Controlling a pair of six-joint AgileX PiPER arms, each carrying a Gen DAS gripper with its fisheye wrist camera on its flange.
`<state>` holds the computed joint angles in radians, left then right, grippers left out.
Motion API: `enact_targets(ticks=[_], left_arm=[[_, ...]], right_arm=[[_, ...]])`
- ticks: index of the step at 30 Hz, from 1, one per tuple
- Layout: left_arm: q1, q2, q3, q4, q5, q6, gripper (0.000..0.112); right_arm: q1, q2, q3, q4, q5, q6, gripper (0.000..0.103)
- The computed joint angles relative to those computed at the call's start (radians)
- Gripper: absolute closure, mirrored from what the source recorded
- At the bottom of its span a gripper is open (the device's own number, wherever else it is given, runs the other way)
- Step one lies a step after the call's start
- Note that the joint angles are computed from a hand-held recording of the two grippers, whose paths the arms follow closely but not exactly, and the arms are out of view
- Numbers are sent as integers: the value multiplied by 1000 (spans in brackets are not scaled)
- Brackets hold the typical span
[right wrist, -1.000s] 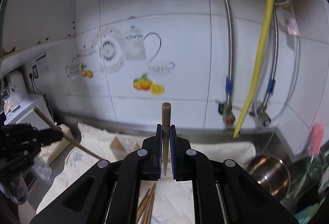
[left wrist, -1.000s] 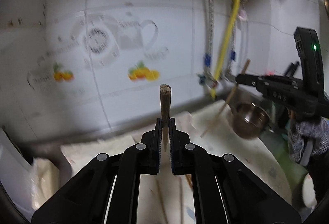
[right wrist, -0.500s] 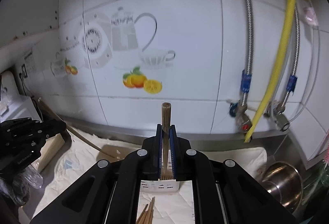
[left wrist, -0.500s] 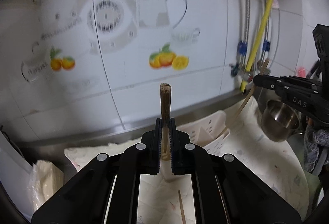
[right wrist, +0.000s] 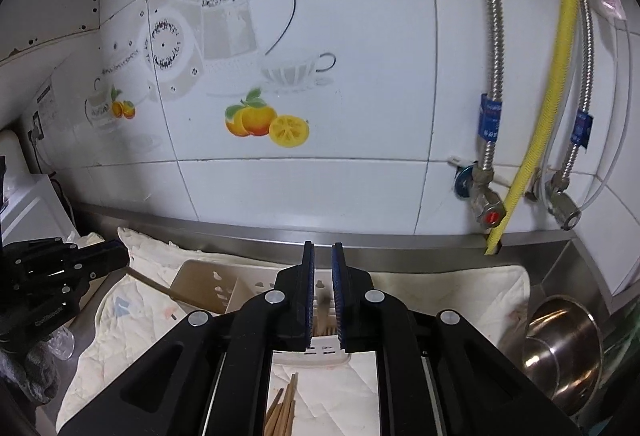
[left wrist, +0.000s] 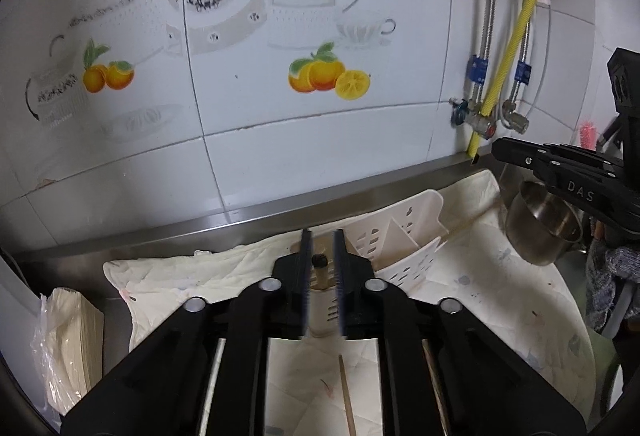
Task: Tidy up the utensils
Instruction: 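Drop the chopstick into the holder by opening the right gripper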
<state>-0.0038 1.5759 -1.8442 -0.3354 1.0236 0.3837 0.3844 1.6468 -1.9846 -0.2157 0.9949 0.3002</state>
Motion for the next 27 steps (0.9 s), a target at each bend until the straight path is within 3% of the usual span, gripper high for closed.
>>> enact_targets(ticks=[2, 9, 17, 20, 27], left_arm=[[8, -33, 22, -11, -14, 10, 80], [91, -212, 203, -126, -44, 100, 77], [206, -430, 508, -225, -57, 233, 69], [251, -506, 628, -245, -69, 287, 67], [369, -605, 827, -321, -25, 410, 67]], right_arm=[[15, -31, 17, -48, -5, 25, 80], [125, -232, 234, -202, -51, 158, 74], [411, -468, 651, -470, -29, 506, 72], [532, -528, 799, -557, 15, 669, 72], [732, -590, 1072, -592, 64, 952, 72]])
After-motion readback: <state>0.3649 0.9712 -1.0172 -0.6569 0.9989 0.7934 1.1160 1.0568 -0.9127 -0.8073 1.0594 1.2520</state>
